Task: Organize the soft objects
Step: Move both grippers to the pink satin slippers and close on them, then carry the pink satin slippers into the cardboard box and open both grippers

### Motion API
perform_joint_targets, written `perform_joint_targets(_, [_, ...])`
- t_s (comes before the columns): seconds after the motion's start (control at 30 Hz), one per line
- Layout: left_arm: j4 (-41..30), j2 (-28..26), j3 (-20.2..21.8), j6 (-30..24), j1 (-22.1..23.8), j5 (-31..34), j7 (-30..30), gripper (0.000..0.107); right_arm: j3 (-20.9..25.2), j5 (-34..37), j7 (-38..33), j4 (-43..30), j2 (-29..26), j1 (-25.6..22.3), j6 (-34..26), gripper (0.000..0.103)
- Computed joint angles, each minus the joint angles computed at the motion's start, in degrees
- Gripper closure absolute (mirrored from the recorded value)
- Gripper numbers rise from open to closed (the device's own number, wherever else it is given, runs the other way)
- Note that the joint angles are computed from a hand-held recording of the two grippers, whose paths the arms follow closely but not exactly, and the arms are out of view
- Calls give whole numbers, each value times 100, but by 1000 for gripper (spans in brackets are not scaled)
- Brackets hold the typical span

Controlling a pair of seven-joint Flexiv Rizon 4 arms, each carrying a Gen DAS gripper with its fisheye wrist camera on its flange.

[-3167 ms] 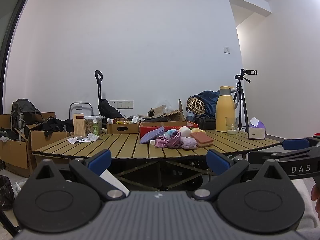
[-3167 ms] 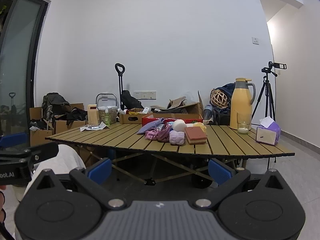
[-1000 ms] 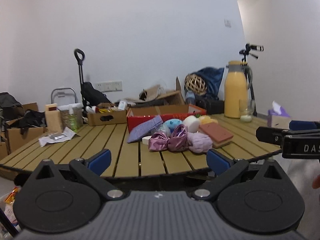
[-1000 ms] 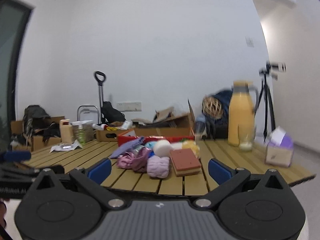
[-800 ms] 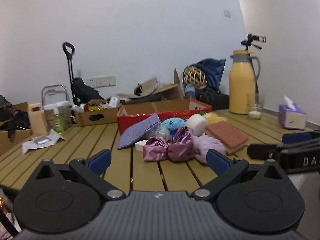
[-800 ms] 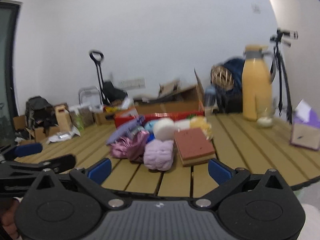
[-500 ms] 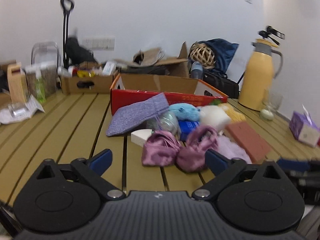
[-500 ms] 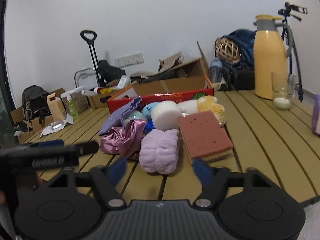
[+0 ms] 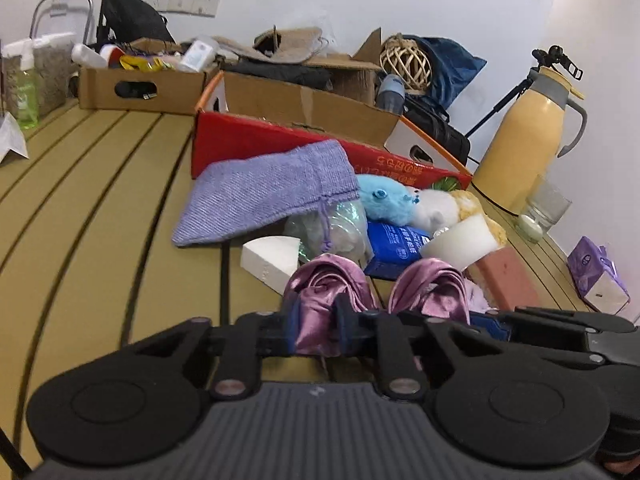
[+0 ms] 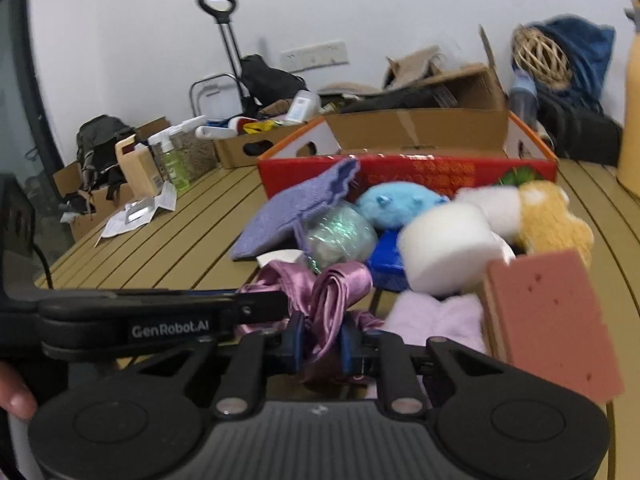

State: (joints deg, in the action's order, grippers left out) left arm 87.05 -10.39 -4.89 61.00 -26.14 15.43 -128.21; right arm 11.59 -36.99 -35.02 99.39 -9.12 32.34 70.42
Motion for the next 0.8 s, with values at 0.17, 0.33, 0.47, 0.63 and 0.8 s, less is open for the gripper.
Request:
perform_joint_targets(0.17, [181, 451, 66, 413, -141, 748, -632, 94, -31, -415, 255, 70, 234, 39, 235, 99])
perform_joint_targets(0.33, [110, 899, -151, 646, 47, 1126, -1051, 94, 87, -467, 180, -148, 456, -94, 617, 99])
perform_joint_targets(0.47, [-209, 854, -287, 779, 329, 550, -649, 94, 198, 117, -663, -870, 288, -83, 345, 99])
perform_joint_targets(0.63, [-1270, 219, -292, 489, 412, 285, -176, 94, 107, 693, -1615, -2087, -270, 28, -226, 99])
perform_joint_targets(0.8, [-2897, -874, -99, -251, 301, 10, 347, 94, -24, 1419, -2528, -3914, -1300, 137, -1163, 99])
